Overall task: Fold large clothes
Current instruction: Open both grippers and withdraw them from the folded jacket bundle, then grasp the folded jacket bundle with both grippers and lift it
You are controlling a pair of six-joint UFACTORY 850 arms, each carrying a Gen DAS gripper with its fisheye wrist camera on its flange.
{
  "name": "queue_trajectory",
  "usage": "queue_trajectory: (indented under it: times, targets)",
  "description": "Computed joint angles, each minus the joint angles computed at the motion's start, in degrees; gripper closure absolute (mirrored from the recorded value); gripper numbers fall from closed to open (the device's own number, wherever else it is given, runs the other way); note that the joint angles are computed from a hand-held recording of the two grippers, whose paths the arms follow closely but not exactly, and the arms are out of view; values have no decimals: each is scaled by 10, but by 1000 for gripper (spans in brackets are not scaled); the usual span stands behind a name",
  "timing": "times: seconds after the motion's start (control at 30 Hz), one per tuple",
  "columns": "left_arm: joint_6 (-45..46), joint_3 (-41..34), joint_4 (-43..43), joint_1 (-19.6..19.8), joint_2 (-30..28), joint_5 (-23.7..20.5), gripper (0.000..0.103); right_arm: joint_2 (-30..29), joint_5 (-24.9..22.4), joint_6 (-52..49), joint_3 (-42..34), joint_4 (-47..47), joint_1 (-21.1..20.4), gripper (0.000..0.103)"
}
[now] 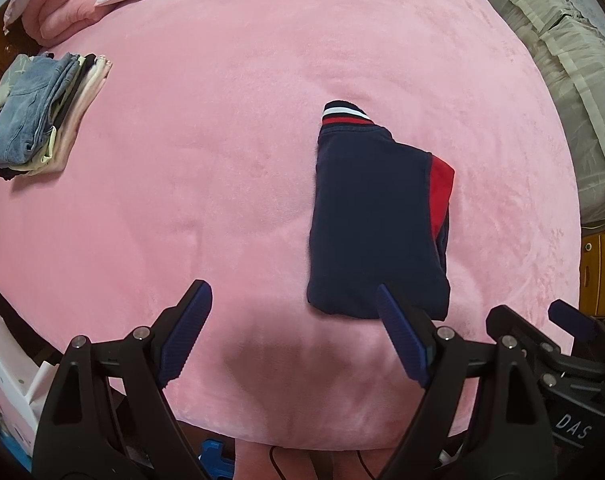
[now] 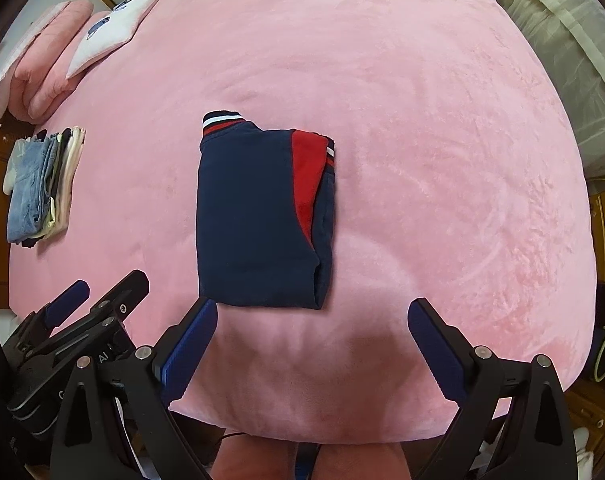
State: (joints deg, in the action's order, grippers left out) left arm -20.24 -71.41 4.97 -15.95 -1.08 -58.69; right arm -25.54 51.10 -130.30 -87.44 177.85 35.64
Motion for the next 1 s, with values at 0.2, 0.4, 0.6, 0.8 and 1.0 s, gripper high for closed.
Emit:
queue_trajectory:
  times: [0.2, 0.4, 0.6, 0.8, 1.0]
  targets:
    - [4, -7, 6, 0, -7, -3, 20, -8, 9, -7, -15, -10, -1, 6]
    - [14, -14, 3, 4, -13, -3, 20, -15, 11, -17, -28, -9, -7, 5]
    - [21, -22, 7, 6, -21, -4, 20, -22, 14, -28, -39, -7, -12, 5]
    - [23, -27, 8, 7, -27, -6, 20, -27, 16, -33, -44, -3, -15, 5]
    - [35, -29, -8, 12, -40, -4, 20, -37, 13, -52, -48, 17, -24, 5]
